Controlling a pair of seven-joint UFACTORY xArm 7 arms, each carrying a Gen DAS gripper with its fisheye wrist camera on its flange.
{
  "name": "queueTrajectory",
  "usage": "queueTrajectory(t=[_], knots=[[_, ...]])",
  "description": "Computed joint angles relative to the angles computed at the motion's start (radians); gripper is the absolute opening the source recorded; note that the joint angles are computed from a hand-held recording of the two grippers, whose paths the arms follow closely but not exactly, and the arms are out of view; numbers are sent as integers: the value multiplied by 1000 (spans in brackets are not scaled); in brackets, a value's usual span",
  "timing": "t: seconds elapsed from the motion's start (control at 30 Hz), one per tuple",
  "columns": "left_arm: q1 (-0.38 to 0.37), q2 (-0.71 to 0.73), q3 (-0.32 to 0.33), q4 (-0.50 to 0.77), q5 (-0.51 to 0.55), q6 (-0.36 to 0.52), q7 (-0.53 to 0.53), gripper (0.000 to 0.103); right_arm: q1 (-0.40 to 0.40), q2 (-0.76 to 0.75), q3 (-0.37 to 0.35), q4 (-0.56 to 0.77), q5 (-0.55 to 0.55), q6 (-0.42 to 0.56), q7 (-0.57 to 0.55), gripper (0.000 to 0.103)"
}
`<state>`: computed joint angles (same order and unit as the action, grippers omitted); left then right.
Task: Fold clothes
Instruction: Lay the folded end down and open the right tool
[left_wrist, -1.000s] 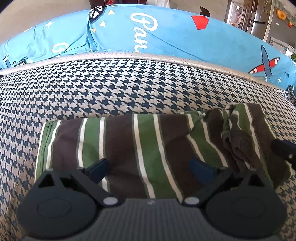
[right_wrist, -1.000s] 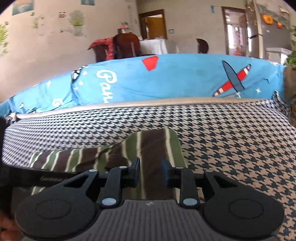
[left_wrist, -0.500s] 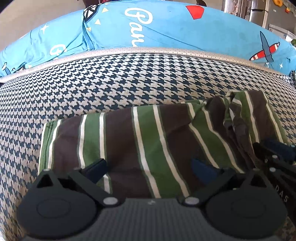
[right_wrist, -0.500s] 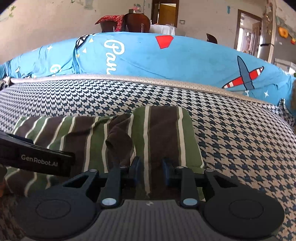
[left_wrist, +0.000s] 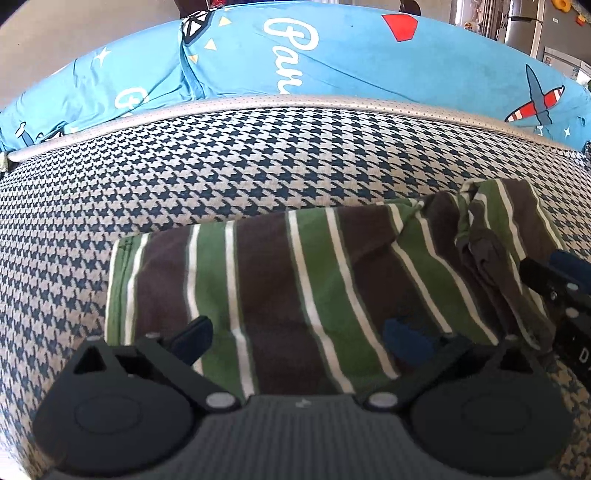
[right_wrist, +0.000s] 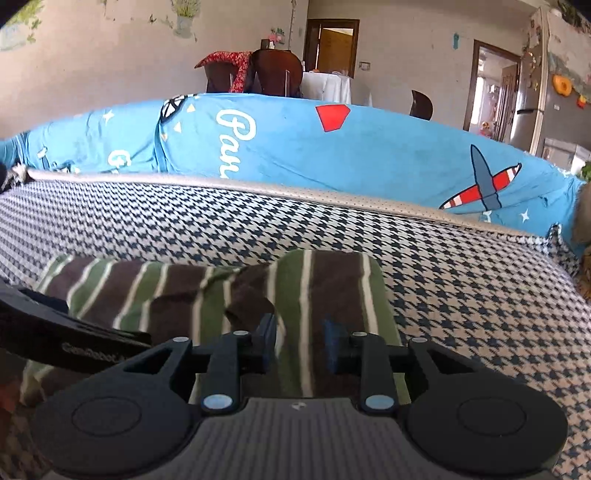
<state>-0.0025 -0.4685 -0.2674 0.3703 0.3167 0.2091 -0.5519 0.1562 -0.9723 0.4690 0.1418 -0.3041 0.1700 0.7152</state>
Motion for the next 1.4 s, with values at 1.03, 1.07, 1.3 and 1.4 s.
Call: queueTrajectory(t=[1.03,1.07,1.3,1.4], knots=[[-214,-462,-28,-279,-108,161,-21,103,20,98,37,63,-35,105,128,38],[-255,-541,-27,-304,-119,220,-29,103,29,97,31,62,-33,106,131,38],[-394,-882,-8,-393,-156,488,-57,103,80,62,15,49,-17,120,158,40],[-449,-992,-49,-410,-154,599,-97,103,102,40,18,42,-17,127,163,42]])
